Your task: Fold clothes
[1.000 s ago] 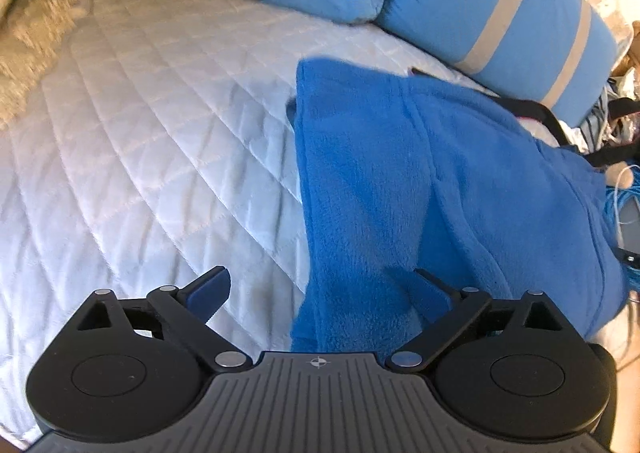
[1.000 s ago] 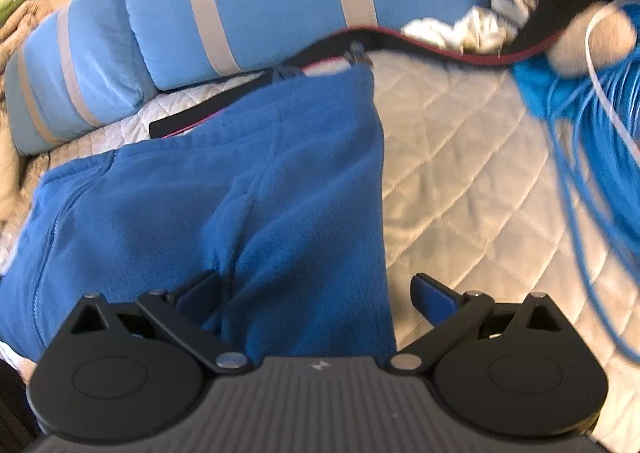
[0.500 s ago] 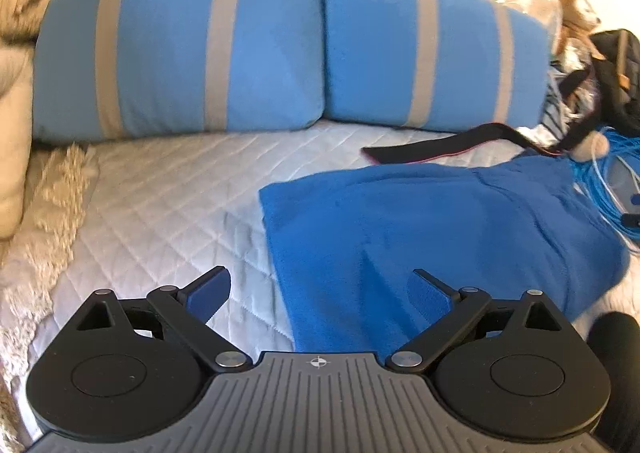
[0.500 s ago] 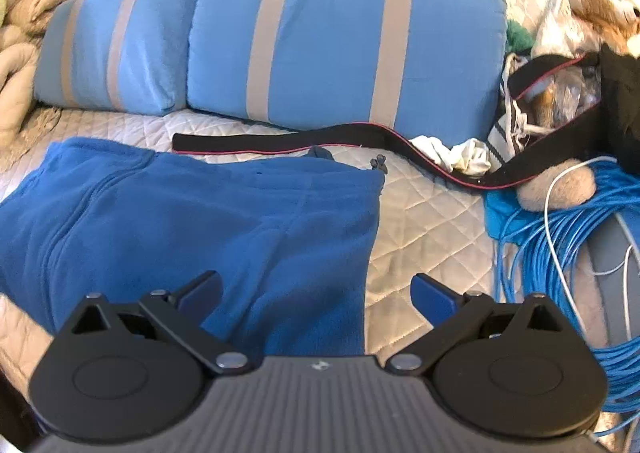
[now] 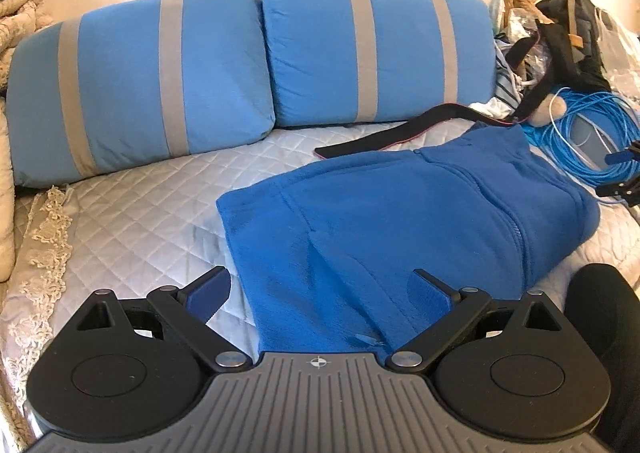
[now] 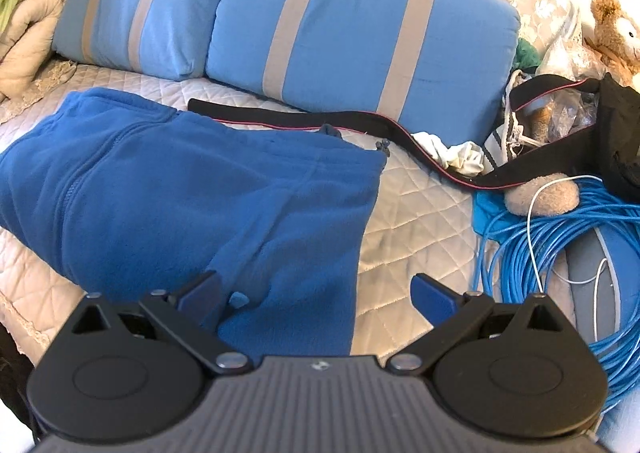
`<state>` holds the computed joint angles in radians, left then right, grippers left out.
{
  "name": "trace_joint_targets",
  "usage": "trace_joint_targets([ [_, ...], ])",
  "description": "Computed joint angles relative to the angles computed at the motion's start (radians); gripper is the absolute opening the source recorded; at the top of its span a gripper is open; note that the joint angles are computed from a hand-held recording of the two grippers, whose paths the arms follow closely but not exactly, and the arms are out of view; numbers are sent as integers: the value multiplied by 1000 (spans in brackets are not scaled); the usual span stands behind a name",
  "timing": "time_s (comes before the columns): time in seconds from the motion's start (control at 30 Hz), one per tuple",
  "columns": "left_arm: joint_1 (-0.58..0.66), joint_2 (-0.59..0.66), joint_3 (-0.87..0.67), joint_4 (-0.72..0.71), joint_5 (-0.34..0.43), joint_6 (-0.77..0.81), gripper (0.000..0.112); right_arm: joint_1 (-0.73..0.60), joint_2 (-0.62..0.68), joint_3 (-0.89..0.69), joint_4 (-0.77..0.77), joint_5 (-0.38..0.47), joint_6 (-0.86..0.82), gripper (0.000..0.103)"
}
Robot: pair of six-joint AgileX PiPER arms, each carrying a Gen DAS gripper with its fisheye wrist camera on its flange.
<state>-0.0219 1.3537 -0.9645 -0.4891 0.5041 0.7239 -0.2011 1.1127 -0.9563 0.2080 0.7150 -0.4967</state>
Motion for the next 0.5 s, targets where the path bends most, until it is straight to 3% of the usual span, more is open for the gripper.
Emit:
trace_joint_targets([
  [0.33,30,23,6,-100,16,83,97,14,-3,6,6,-2,5,103],
  [0.5,42,72,13,-183,-127,88,97,-25,68,-36,82,6,43,103],
])
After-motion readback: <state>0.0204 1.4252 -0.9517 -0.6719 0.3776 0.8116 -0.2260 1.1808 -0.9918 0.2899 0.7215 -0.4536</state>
